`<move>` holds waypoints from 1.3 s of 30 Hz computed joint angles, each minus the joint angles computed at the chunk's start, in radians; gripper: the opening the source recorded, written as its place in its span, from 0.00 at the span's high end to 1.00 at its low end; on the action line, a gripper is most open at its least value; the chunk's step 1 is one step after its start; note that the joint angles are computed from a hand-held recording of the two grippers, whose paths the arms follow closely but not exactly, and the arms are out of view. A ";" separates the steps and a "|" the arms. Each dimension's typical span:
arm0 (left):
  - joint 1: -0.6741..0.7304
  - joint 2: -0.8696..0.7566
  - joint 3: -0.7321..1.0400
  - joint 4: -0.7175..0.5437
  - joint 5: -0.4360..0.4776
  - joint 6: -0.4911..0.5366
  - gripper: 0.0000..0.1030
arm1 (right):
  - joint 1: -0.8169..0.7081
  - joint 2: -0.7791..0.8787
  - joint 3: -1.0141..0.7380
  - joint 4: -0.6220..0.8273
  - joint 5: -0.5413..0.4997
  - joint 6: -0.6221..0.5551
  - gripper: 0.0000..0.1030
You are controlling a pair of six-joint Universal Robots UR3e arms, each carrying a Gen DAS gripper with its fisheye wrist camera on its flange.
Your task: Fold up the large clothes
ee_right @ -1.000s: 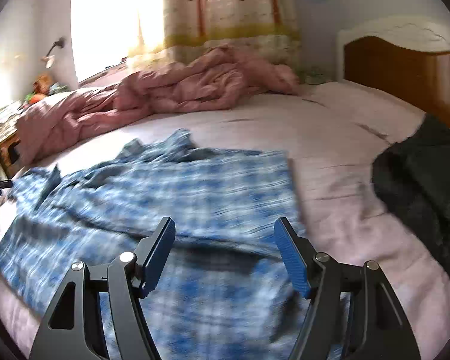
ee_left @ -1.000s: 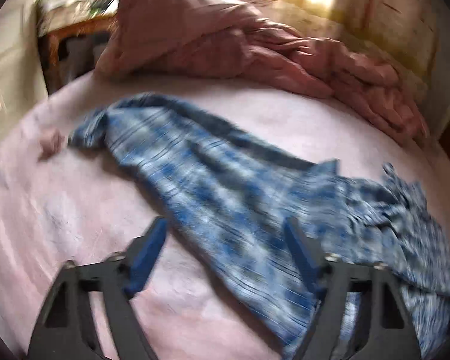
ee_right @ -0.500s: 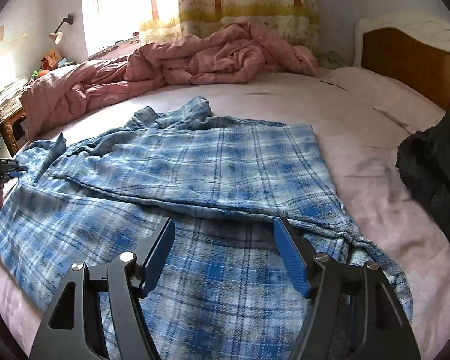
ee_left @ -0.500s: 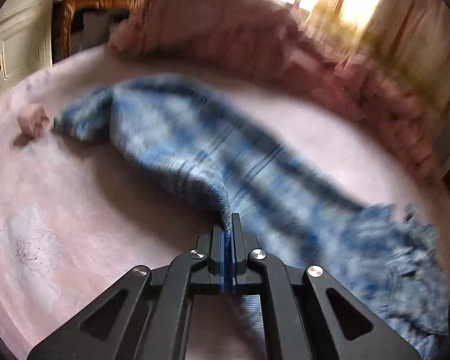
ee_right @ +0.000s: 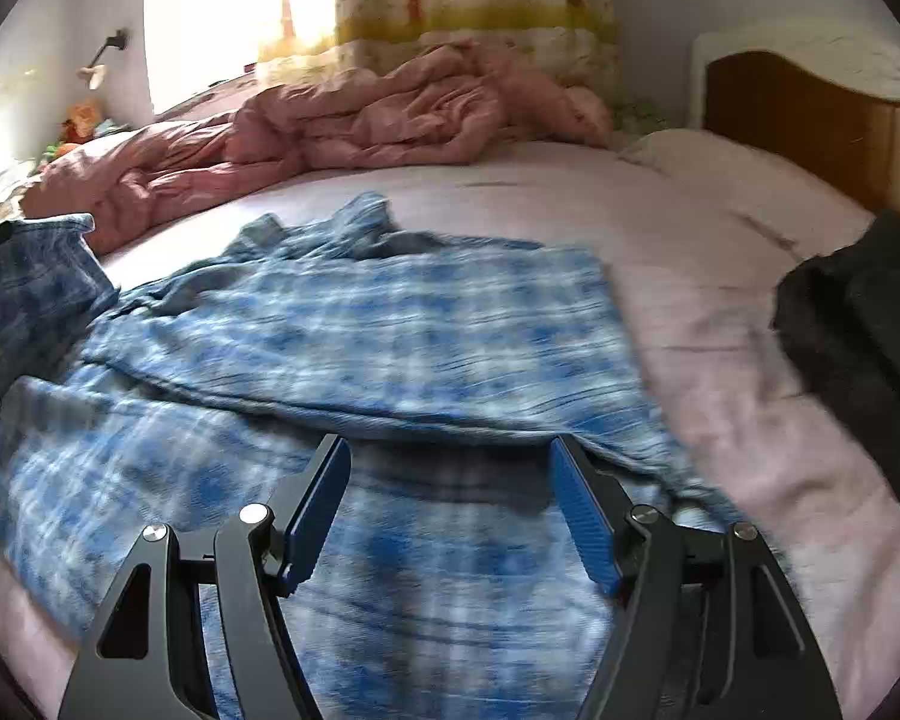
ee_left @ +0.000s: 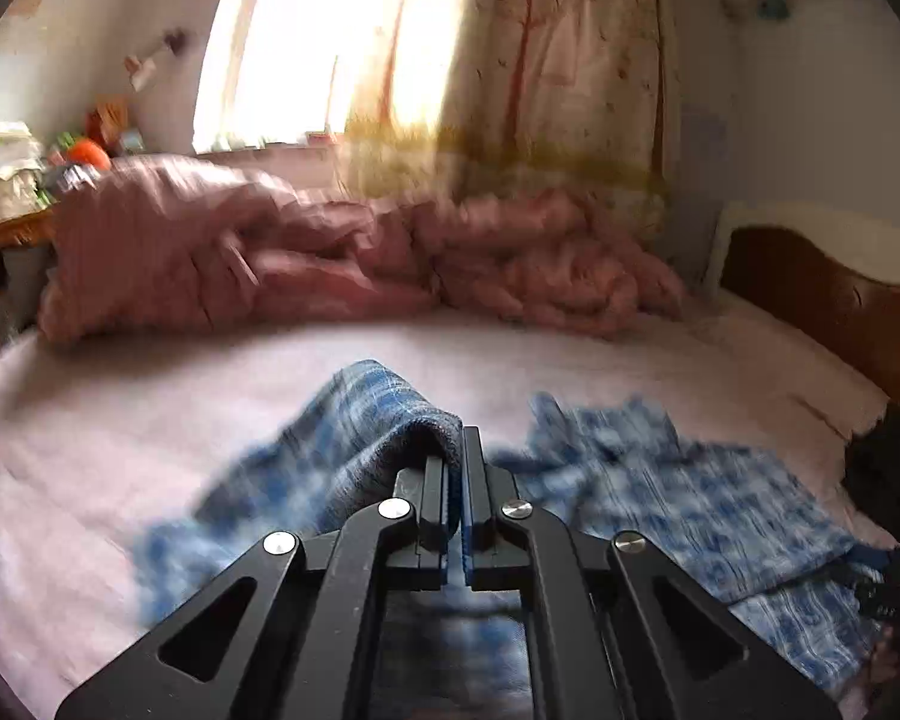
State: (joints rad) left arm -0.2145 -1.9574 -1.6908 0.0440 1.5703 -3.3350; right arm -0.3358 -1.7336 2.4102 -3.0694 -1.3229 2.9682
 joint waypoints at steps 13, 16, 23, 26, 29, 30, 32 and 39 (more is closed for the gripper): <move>0.110 0.185 -0.305 0.042 -0.016 -0.126 0.23 | -0.023 -0.004 -0.012 0.045 0.015 -0.011 0.31; 0.245 0.192 -0.333 0.015 -0.065 -0.174 0.23 | -0.016 0.004 -0.018 0.050 0.008 -0.008 0.31; 0.346 0.007 -0.143 -0.285 0.039 -0.155 0.32 | -0.015 0.007 -0.020 0.050 0.007 -0.010 0.31; 0.396 -0.002 -0.158 -0.301 -0.043 -0.171 0.33 | -0.023 0.001 -0.016 0.054 0.019 -0.011 0.31; 0.418 0.005 -0.190 -0.255 -0.143 -0.127 0.81 | -0.026 0.007 -0.022 0.061 0.027 -0.010 0.31; 0.419 -0.005 -0.186 -0.259 -0.173 -0.121 0.89 | -0.025 0.010 -0.023 0.061 0.026 -0.009 0.31; 0.379 -0.020 -0.182 -0.222 -0.123 -0.146 0.97 | -0.022 0.009 -0.024 0.061 0.021 -0.008 0.31; 0.176 0.160 -0.292 0.118 -0.172 -0.128 0.97 | -0.019 0.006 -0.011 0.024 0.008 0.003 0.31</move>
